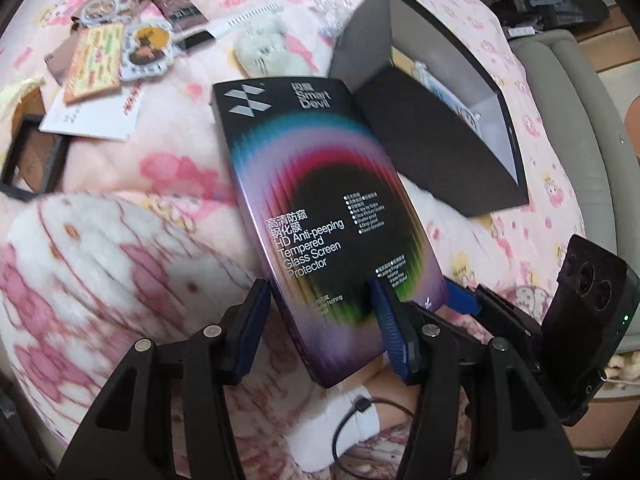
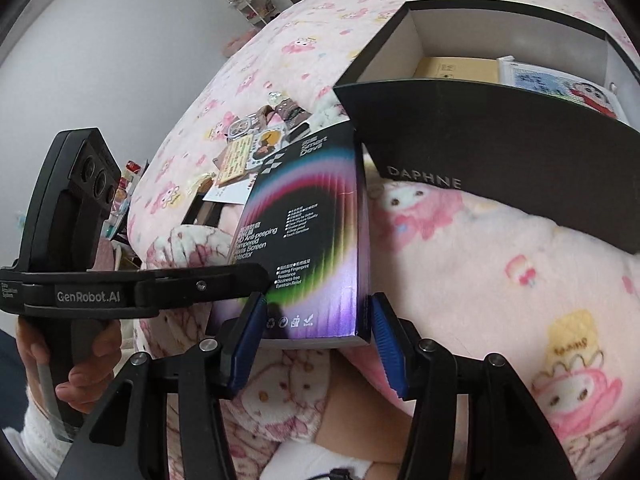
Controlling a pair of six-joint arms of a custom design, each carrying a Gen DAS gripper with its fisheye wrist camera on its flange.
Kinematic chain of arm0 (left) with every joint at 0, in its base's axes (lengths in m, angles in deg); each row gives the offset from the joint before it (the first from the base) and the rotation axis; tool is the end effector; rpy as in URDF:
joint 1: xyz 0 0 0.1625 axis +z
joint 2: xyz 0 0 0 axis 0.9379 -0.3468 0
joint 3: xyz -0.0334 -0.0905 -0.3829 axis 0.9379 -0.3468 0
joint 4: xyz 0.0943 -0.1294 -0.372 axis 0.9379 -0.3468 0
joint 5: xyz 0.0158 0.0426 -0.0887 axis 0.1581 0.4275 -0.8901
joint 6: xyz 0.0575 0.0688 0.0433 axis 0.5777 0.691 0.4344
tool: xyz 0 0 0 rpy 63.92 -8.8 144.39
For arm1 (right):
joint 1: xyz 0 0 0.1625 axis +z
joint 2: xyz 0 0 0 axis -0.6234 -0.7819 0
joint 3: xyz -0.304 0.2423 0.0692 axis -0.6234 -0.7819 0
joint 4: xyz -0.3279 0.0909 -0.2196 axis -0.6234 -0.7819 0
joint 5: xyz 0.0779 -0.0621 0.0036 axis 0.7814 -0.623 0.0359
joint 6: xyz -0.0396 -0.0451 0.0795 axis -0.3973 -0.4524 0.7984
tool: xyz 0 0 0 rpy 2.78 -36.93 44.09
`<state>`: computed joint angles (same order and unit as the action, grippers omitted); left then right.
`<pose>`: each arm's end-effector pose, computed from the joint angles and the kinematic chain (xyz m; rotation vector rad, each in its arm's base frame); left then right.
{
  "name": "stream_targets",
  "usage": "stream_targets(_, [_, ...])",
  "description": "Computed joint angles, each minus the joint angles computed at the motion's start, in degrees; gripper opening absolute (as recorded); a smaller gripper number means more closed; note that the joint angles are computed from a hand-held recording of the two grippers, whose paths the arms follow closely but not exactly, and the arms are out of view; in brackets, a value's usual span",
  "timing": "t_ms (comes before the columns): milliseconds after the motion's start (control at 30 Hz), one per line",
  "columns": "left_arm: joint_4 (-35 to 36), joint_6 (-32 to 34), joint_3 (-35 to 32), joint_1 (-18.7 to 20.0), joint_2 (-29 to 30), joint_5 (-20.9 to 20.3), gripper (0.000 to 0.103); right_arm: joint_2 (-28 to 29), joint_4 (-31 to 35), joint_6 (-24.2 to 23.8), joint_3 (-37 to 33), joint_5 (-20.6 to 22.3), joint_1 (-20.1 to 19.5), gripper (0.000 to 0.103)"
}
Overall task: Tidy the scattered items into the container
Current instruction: 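Carry the Smart Devil box with both grippers toward the shoe box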
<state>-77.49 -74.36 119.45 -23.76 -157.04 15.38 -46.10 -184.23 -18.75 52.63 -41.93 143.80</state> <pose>-0.1811 -0.4570 0.2250 -0.6786 2.6509 -0.6668 0.2775 -0.5438 0.1303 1.0786 -2.8634 -0.1281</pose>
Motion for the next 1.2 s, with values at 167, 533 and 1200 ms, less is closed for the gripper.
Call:
stream_targets(167, [-0.85,1.17,0.1,-0.62,1.44,-1.6,0.054,-2.45,0.94,0.39,2.05,-0.69,-1.25,0.049])
stream_targets(533, [-3.47,8.23,-4.2,1.24,8.84,-4.41,0.054,-7.57,0.21,3.54,6.6,-4.42,-2.94,0.049])
stream_targets(1200, [-3.72,11.54,-6.55,5.96,10.35,-4.04,0.053,1.48,1.43,6.98,-1.67,-6.67,-4.66,0.05])
